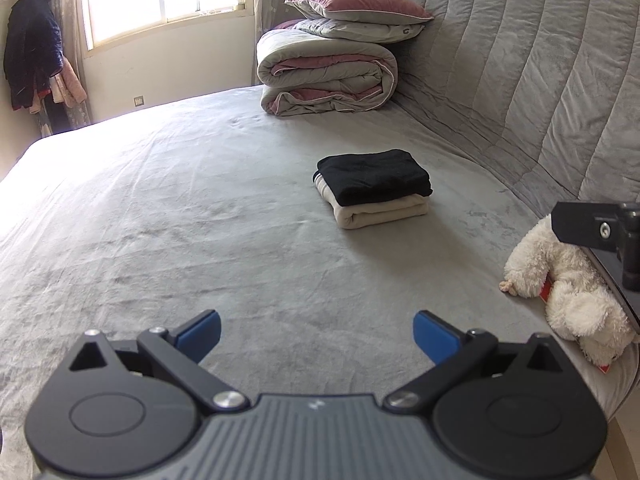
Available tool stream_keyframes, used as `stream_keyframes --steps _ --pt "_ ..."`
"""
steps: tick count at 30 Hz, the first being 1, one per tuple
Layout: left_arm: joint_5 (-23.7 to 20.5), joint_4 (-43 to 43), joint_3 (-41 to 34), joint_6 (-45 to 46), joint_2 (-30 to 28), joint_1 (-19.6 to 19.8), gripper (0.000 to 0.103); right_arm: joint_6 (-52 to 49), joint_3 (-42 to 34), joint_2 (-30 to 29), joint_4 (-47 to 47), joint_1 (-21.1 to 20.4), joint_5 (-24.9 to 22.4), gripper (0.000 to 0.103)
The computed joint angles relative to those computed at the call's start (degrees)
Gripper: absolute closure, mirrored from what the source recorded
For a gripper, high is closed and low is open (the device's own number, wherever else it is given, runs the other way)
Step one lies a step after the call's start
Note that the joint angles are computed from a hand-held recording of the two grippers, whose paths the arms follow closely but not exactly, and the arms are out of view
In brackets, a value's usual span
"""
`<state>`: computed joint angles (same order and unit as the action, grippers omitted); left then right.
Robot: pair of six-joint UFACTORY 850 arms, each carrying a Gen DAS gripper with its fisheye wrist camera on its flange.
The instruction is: Fold clothes
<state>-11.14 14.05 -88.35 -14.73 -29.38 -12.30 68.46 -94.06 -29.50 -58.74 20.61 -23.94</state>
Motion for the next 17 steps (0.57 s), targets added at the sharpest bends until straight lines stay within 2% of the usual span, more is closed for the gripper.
stream_keyframes --steps 9,17 --pt "2.66 2.58 5.54 -2.58 4.87 0.47 0.001 7.48 4.5 3.89 -7.66 1.86 -0.34 0.0" --pt "4.72 1.12 8.98 -1.09 7.45 0.84 0.001 11.08 6.63 5.64 -11.07 3.04 -1.02 0.0"
